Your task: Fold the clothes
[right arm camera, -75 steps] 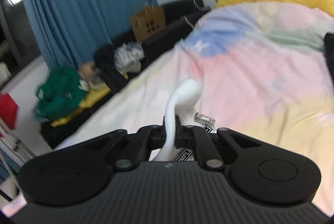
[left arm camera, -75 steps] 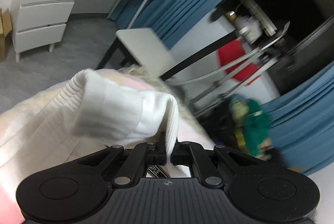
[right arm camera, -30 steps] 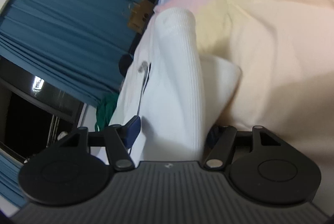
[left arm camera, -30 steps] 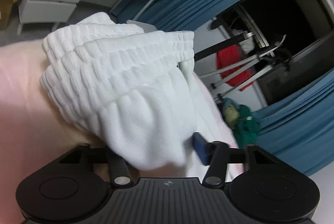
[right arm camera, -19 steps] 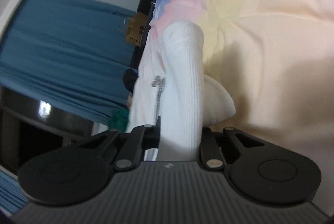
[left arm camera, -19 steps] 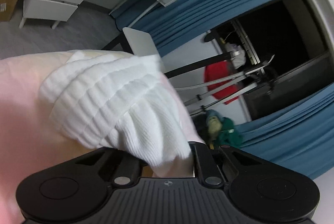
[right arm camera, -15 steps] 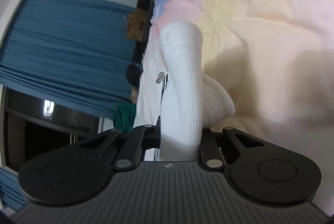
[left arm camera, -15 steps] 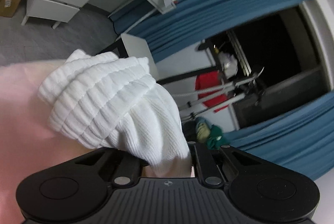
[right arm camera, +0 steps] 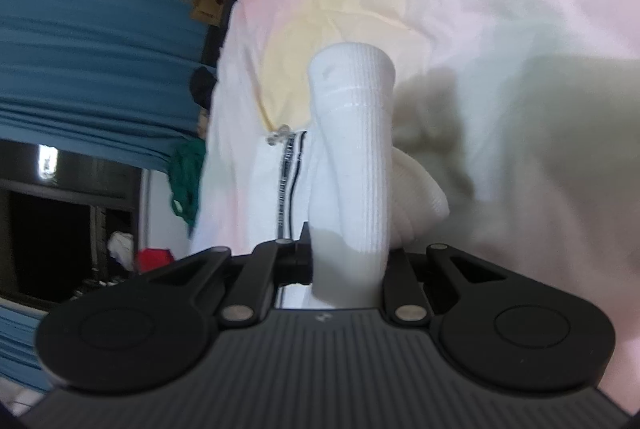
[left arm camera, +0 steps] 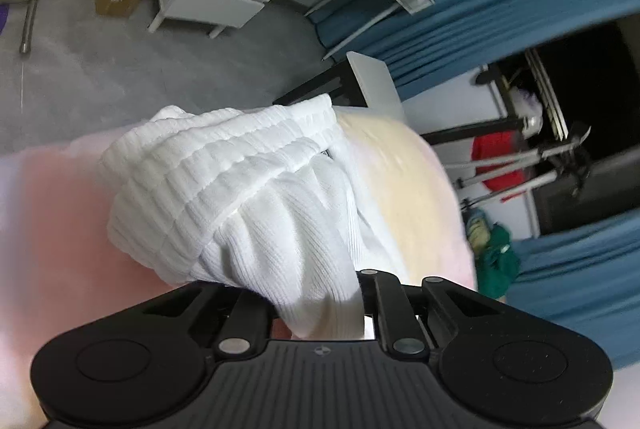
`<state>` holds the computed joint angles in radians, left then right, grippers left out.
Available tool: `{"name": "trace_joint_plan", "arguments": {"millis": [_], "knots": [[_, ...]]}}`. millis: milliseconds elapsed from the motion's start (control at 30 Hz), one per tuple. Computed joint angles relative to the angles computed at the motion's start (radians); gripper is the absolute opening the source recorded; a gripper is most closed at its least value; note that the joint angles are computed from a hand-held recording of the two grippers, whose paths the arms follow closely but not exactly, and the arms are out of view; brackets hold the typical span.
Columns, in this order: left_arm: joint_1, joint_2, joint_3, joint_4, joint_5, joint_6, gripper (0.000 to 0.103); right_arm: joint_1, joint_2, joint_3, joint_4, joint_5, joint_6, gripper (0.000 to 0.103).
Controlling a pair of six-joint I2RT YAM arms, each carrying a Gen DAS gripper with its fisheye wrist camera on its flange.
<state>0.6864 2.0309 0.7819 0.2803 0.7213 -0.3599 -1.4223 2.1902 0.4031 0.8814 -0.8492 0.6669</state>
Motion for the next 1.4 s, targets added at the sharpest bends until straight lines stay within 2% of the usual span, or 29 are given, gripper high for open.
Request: {"name": "trace_joint_plan", "arguments": {"millis": [133,167,267,333,500,600,667,700,800,933,1033,1200,1400], "knots": [[-0.029,-0.147,-0.14,0.029,-0.124,0.165,0.033,-0.003,0.021,0.021,-0.044,0.011,-0.066,0.016],[-0.033,-0.194,-0.188,0.045,-0.144,0.19,0.043,-0.006,0.027,0.026,-0.055,0.01,-0.081,0.016],[-0.076,-0.36,-0.334,0.109,-0.218,0.246,0.061,-0.021,0.046,0.035,-0.074,-0.002,-0.111,0.016],[-0.146,-0.481,-0.437,0.177,-0.31,0.268,0.067,-0.019,0.038,0.03,-0.077,0.0,-0.128,0.016],[-0.322,-0.685,-0.613,0.294,-0.454,0.281,0.071,-0.02,0.026,0.025,-0.082,0.0,-0.136,0.016],[-0.508,-0.765,-0.679,0.347,-0.618,0.281,0.072,-0.012,0.018,0.029,-0.084,0.008,-0.128,0.016],[-0.641,-0.75,-0.7,0.399,-0.704,0.266,0.073,-0.005,0.008,0.026,-0.081,0.014,-0.118,0.016],[-0.687,-0.726,-0.699,0.417,-0.716,0.258,0.073,0.002,0.008,0.025,-0.07,0.018,-0.108,0.016],[-0.775,-0.587,-0.664,0.46,-0.681,0.247,0.073,0.016,0.01,0.015,-0.034,0.032,-0.103,0.016],[-0.9,-0.371,-0.575,0.468,-0.765,0.219,0.072,0.041,-0.003,0.004,-0.003,0.06,-0.121,0.016],[-0.953,-0.217,-0.489,0.432,-0.795,0.231,0.075,0.041,-0.008,-0.009,0.026,0.058,-0.129,0.016],[-1.005,-0.15,-0.475,0.468,-0.834,0.245,0.08,0.054,-0.029,-0.032,0.074,0.074,-0.151,0.016],[-0.977,-0.158,-0.485,0.465,-0.795,0.269,0.082,0.1,-0.096,-0.099,0.137,0.164,-0.259,0.016]]}}
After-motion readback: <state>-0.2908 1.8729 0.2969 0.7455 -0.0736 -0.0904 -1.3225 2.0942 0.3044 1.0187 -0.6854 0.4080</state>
